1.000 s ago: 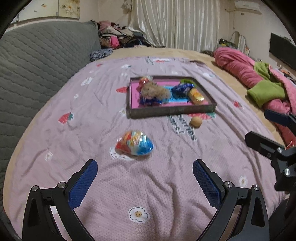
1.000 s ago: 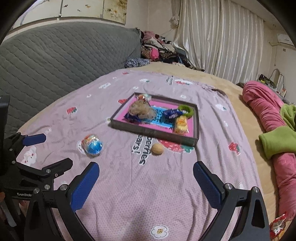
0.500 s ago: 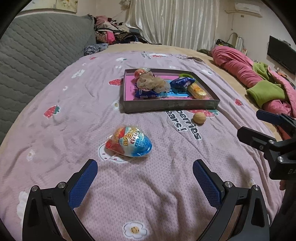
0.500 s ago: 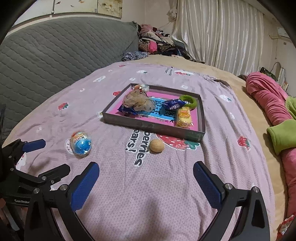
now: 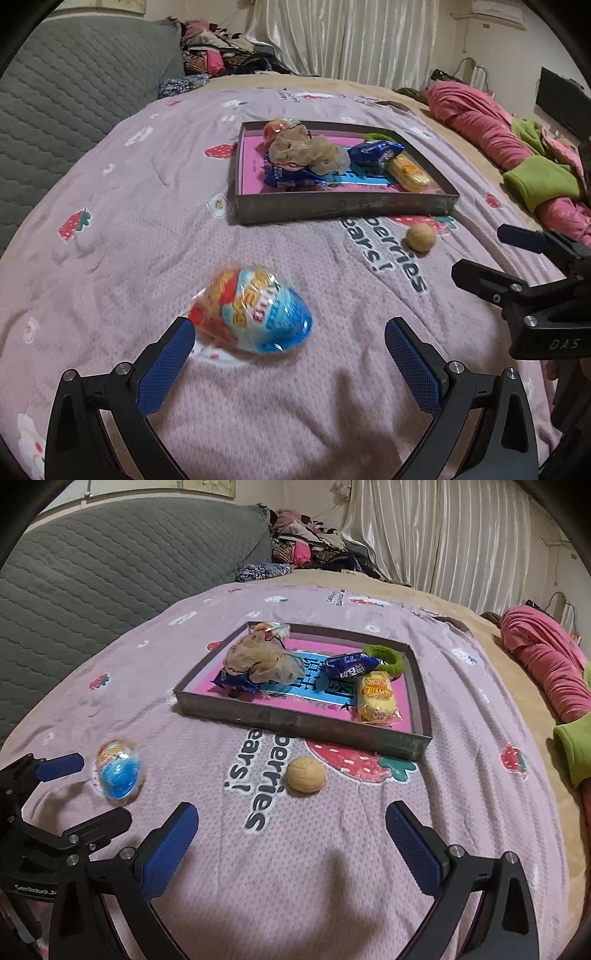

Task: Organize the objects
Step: 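Lower the left gripper onto the blue egg while the right gripper approaches the walnut ball, then grasp the blue egg with the left gripper while the right gripper grasps the walnut ball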

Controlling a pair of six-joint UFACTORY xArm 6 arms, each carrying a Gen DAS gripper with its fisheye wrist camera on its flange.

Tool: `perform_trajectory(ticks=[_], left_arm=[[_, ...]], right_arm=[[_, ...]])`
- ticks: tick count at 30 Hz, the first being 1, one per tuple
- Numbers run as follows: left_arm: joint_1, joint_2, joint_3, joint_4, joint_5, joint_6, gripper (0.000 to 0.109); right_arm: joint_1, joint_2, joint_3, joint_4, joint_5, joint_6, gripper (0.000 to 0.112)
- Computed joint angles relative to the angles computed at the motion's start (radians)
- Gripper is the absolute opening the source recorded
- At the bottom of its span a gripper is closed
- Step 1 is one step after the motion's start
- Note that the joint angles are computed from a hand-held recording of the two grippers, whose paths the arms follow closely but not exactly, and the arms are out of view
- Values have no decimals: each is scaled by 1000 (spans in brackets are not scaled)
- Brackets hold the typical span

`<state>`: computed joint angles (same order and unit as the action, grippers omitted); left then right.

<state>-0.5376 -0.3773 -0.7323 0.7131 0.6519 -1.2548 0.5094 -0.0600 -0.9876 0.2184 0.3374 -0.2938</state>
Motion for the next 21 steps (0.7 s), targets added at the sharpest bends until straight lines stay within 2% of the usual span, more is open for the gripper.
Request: perform_trajectory(ticks=[2, 16, 18, 21], left_arm=[[25, 17, -1, -9, -34, 11, 102], [101, 84, 1, -23, -119, 28, 101], [108, 82, 8, -22, -137, 21, 95], [114, 81, 12, -16, -145, 13, 76]], right_arm=[[-3, 31, -22, 6, -1, 0, 102], [-13, 200, -149, 16, 2, 10, 102], [-13, 210, -159, 25, 4, 3, 102], [-13, 226, -175, 43, 15, -14, 102]])
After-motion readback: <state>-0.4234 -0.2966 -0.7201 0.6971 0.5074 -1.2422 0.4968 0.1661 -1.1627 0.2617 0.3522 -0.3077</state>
